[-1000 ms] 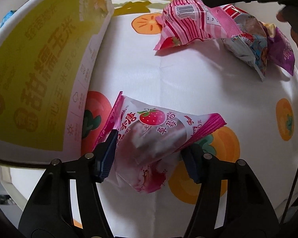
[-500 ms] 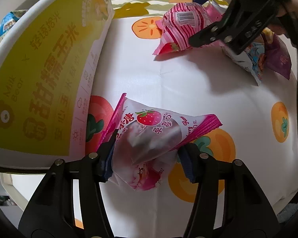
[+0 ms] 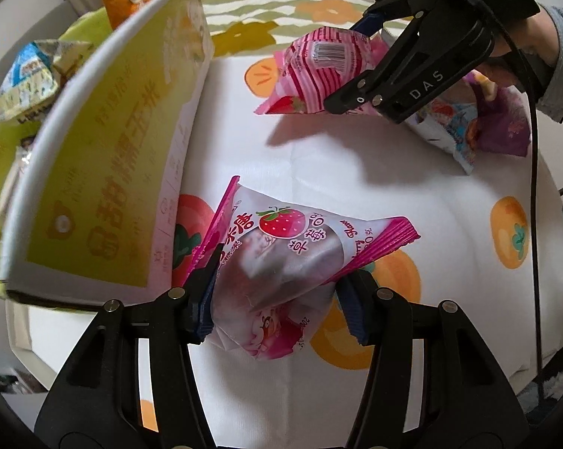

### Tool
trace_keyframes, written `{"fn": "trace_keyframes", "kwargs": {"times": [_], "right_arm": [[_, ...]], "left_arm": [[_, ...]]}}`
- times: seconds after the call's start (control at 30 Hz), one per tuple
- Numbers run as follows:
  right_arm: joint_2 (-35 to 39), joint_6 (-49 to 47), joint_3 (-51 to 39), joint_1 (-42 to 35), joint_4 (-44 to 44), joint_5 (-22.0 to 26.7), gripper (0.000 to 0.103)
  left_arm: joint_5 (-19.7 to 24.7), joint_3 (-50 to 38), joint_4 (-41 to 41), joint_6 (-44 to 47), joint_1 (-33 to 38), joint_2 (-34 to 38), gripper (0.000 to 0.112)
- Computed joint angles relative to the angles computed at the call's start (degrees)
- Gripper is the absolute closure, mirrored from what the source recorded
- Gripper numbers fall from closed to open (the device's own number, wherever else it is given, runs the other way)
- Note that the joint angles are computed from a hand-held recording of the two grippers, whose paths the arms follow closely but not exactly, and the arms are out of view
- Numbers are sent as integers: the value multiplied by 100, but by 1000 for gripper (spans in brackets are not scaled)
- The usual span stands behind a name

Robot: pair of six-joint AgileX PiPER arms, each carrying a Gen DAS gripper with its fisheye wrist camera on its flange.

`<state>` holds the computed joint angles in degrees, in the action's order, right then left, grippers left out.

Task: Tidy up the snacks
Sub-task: 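Carry both pink packets into the yellow box and open both tools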

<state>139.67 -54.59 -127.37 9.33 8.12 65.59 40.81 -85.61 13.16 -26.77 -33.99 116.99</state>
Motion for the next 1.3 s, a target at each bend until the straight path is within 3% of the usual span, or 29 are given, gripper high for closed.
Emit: {"fn": "trace_keyframes", "kwargs": {"times": [0.4, 0.73, 0.97, 1.3], "right_arm": [[-1412, 601, 790, -165, 558, -38, 27], [-2271, 1941, 335, 131, 350, 301, 27], [-2412, 3467, 76, 958, -128, 160, 27], [-1340, 6599, -1310, 2176, -936, 364, 27]], "left_arm": [[-116, 245, 128, 238, -187, -1139, 62], [-195, 151, -934, 1682, 814, -2060, 62], [371, -348, -2402, 3887, 2438, -2041, 62], [1486, -1586, -3475, 6127, 4088, -986, 61]]}}
